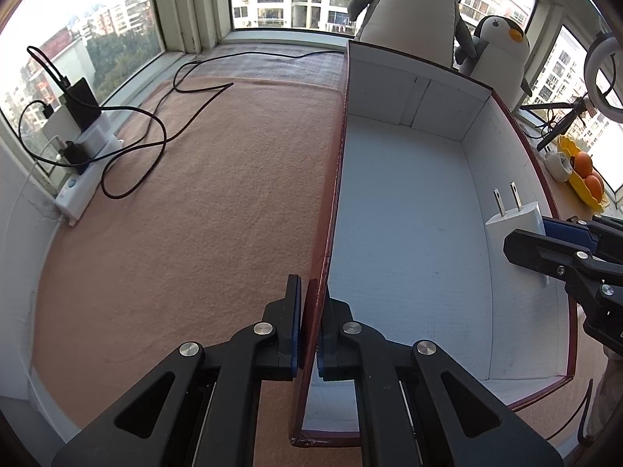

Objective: Organize rigid objects
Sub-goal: 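Carry the white charger into the box and release it with the right gripper, then move the right gripper to the blue round lid and close on it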

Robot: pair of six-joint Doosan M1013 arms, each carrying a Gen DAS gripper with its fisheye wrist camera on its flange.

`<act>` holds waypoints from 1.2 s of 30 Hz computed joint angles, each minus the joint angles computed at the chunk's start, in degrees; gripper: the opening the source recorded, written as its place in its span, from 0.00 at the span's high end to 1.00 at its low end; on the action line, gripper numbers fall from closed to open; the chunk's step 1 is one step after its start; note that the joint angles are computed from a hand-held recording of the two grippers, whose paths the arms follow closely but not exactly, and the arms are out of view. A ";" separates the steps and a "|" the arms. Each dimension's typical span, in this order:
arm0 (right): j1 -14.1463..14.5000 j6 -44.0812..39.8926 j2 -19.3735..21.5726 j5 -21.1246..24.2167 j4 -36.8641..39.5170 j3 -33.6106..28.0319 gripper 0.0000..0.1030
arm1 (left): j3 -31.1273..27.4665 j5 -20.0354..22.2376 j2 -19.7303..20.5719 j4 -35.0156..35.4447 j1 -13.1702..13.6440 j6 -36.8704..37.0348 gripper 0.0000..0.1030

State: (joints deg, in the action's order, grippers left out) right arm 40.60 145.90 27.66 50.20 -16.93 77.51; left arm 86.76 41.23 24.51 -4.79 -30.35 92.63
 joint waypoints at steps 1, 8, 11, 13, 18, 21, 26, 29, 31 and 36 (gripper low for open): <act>-0.15 -0.41 -0.03 -0.30 0.68 0.09 0.80 | -0.03 0.04 0.01 -0.03 -0.01 -0.05 0.95; 0.66 1.64 -0.82 -0.99 -2.80 0.82 0.53 | -0.12 0.25 0.06 0.03 0.01 0.24 0.95; 0.89 3.16 -1.51 -1.25 -3.93 1.54 0.51 | -0.07 0.22 0.03 0.03 0.00 0.28 0.95; 1.13 5.30 -2.19 -1.36 -5.53 2.39 0.50 | -0.09 0.24 0.04 -0.04 0.00 0.27 0.95; 1.46 11.09 -5.05 -2.12 -8.90 5.93 0.50 | -0.07 0.28 0.00 0.06 -0.05 0.22 0.95; 1.87 15.03 -6.72 -1.01 -11.73 7.89 0.50 | -0.11 0.32 0.03 0.10 -0.06 0.18 0.95; 2.22 21.50 -9.93 -0.23 -15.11 11.78 0.50 | -0.24 0.51 0.07 0.94 -0.22 0.05 0.95; 2.20 25.32 -11.63 0.65 -16.58 13.92 0.50 | -0.34 0.68 0.12 1.13 -0.23 0.10 0.95; 2.08 27.53 -12.64 1.46 -17.24 15.27 0.50 | -0.38 0.67 0.14 1.55 -0.34 -0.17 0.95; 1.62 31.62 -14.77 3.60 -17.71 18.47 0.50 | -0.55 0.96 0.19 1.73 -0.40 -0.46 0.95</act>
State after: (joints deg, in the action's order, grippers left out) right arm 42.22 177.52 12.89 53.81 -34.64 95.97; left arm 86.21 42.19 24.69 -3.06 -30.75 92.17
